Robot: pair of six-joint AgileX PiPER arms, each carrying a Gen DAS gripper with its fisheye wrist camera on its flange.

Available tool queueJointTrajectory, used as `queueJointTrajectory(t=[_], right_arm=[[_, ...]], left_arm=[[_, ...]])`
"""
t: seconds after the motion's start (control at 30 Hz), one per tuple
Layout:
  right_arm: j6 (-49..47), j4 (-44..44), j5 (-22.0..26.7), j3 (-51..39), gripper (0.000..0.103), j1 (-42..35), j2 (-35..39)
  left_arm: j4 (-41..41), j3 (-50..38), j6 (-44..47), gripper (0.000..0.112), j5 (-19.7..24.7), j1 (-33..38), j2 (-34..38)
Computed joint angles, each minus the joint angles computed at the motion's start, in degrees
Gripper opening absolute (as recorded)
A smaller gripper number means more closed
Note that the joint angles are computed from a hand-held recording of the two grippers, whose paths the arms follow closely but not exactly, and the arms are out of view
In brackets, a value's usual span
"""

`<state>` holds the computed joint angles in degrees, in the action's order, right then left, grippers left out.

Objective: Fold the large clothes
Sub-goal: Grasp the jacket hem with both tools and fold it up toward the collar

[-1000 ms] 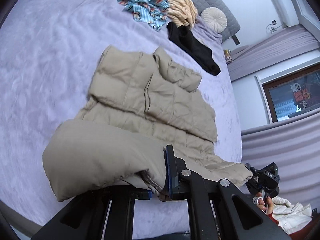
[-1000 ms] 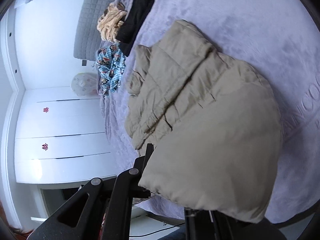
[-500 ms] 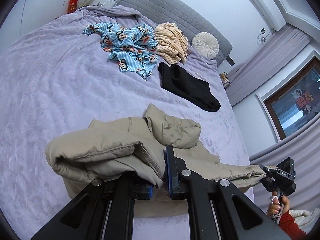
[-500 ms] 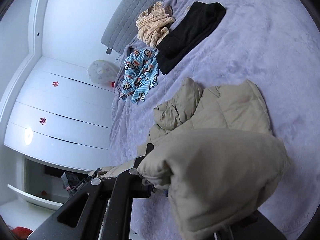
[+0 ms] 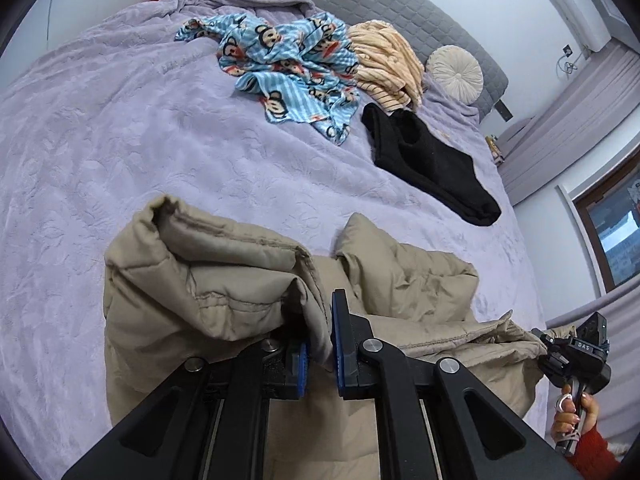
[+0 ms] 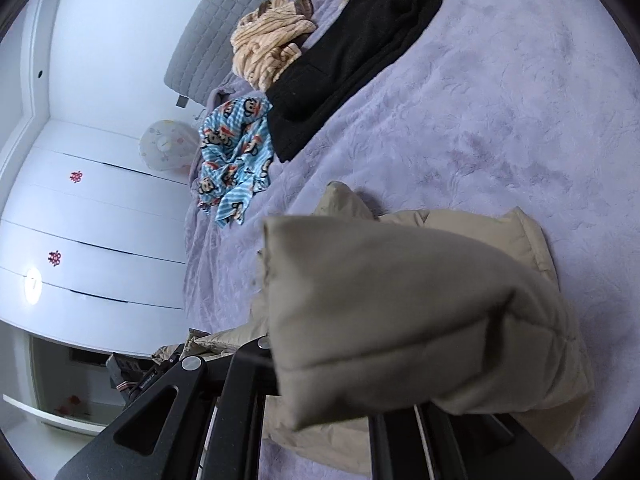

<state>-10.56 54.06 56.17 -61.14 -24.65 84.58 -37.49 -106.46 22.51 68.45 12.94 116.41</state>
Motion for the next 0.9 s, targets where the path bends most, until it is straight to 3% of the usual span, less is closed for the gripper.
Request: queueJointTrajectory(t=[0.2, 0.37, 0.4, 0.43, 0.5, 0.53, 0.57, 0.6, 0.63, 0.67, 0.7, 0.73, 0.8, 0.83, 0.9], right_arm=[[-5.55, 3.10, -7.75, 1.93, 0.009, 1.92, 9.67], [-7.88, 7.30, -9.60, 3.45, 0.010, 1.51, 12.53], [-7.32, 7.12, -9.45, 3.24, 0.010, 1.48, 12.57], [-6.67, 6.60, -9.09, 2.91, 0.010, 1.44, 12.46], [-4.71, 4.69, -8.01, 1.86, 0.017, 1.46, 11.95], [-3.79, 3.93, -7.59, 1.52, 0.021, 1.58, 11.29], [-2.98, 3.52, -7.52, 1.09, 0.037, 1.79, 10.54], [-2.89, 3.59, -7.46, 1.06, 0.065, 1.65, 9.67], [-2.67, 3.51, -7.52, 1.08, 0.075, 1.57, 8.49], [-1.59, 2.21, -8.33, 1.05, 0.077, 2.14, 6.77], [-0.83, 0.71, -7.96, 0.44, 0.077, 2.73, 5.87], [-0.74, -0.55, -7.01, -0.27, 0.075, 3.63, 5.31], [-0.42, -4.44, -4.79, -2.13, 0.037, 6.78, 4.96], [-0.75, -5.83, -3.54, -2.86, 0.034, 8.31, 5.38], [-1.05, -9.28, -2.58, -4.63, 0.030, 12.33, 6.91]], left_arm=[[4.37, 1.46, -1.70, 0.012, -8.20, -4.49, 5.36], [6.76, 0.53, -4.72, 0.012, -8.80, -5.46, 6.34], [6.58, 0.54, -4.87, 0.021, -8.53, -5.27, 5.88], [5.94, 1.43, -4.40, 0.052, -8.87, -4.85, 4.68], [5.82, 4.90, -3.79, 0.103, -12.08, -4.30, 0.95], [5.55, 6.79, -2.79, 0.103, -14.03, -4.06, -1.08], [5.28, 6.69, -1.81, 0.103, -13.69, -3.82, -1.67], [6.25, 5.96, -2.27, 0.103, -12.79, -3.79, -1.85], [6.96, 5.92, -2.58, 0.103, -12.56, -3.87, -2.25], [6.98, 6.00, -1.86, 0.103, -12.27, -3.95, -2.64], [6.84, 6.32, -0.37, 0.101, -12.00, -4.14, -3.04], [7.17, 6.77, 0.78, 0.092, -12.09, -4.52, -3.50], [6.58, 7.68, 4.70, 0.073, -11.03, -5.47, -3.62], [7.14, 7.98, 5.14, 0.065, -10.72, -6.19, -3.54], [9.01, 9.21, 4.80, 0.063, -12.21, -8.52, -3.03]])
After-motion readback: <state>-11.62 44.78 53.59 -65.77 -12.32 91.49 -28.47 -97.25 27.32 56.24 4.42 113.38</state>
